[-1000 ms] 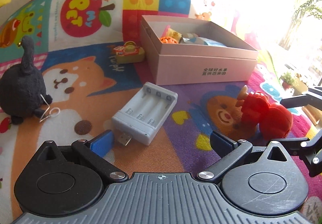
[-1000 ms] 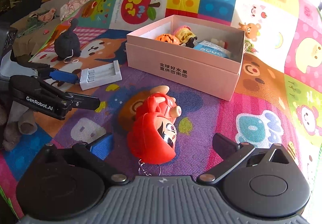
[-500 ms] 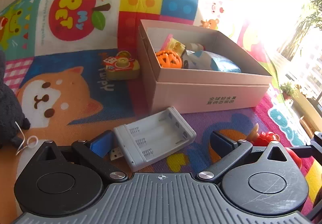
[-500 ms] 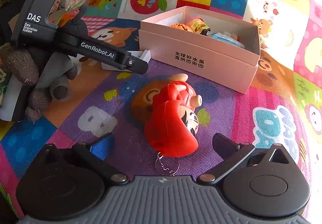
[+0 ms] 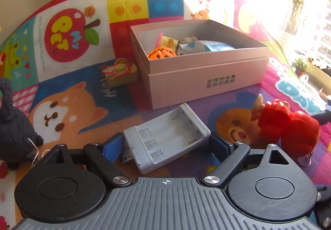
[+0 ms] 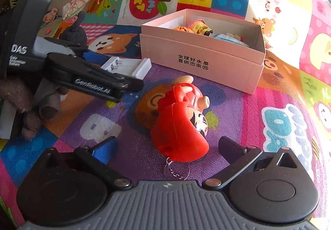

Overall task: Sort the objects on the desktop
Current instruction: 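Grasp the white battery charger with the left gripper, then grasp the red daruma doll with right gripper while left gripper lifts the charger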

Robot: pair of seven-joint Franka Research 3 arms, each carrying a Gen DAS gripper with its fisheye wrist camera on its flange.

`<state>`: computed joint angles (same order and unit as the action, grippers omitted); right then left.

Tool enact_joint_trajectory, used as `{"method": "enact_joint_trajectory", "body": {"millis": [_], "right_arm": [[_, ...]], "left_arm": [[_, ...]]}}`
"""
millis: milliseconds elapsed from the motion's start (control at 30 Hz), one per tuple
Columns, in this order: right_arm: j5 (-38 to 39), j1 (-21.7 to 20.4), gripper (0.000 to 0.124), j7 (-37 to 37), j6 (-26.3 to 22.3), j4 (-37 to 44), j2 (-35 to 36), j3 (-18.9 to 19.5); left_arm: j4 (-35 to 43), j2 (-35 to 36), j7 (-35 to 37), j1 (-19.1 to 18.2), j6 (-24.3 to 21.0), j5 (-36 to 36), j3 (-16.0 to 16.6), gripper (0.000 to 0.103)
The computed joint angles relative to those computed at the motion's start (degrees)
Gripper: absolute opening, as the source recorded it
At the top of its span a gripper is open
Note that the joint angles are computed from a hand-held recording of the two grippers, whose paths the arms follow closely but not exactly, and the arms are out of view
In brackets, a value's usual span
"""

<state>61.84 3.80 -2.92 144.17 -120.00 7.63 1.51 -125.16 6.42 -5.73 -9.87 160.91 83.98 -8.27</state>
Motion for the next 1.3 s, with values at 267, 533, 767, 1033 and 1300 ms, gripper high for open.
{"method": "enact_joint_trajectory", "body": {"millis": [267,533,767,1033,1300], "right_arm": [[0.5,2.0,0.103,3.7,6.6,-2.2,-1.1,0.8],[3.1,2.3,0.103,1.2,7.5,-3.1,-1.7,0.8],[4.8,2.1,0.103,-4.7,7.1,-3.9,-2.8,0.7],[7.5,1.8,0.103,-8.8,-0.7,-3.6,-5.5,-1.6],[7.5,1.2,0.103,-13.2,-9.3,-5.5,-8.7,-2.5]], "left_arm": [[-8.1,-8.2,1.8,1.7,-1.1,6.2,-1.1,0.097],[-9.1,-8.9,-6.4,2.8,1.2,1.2,-2.2,0.101],[-4.5,-3.7,-7.3,1.9,-2.8,-0.9,-1.8,0.101],[-4.9,-4.1,-10.6,1.6,-1.8,2.5,-1.1,0.098],[-5.4,-4.7,-13.4,1.9,-0.9,4.0,-1.0,0.099]]}}
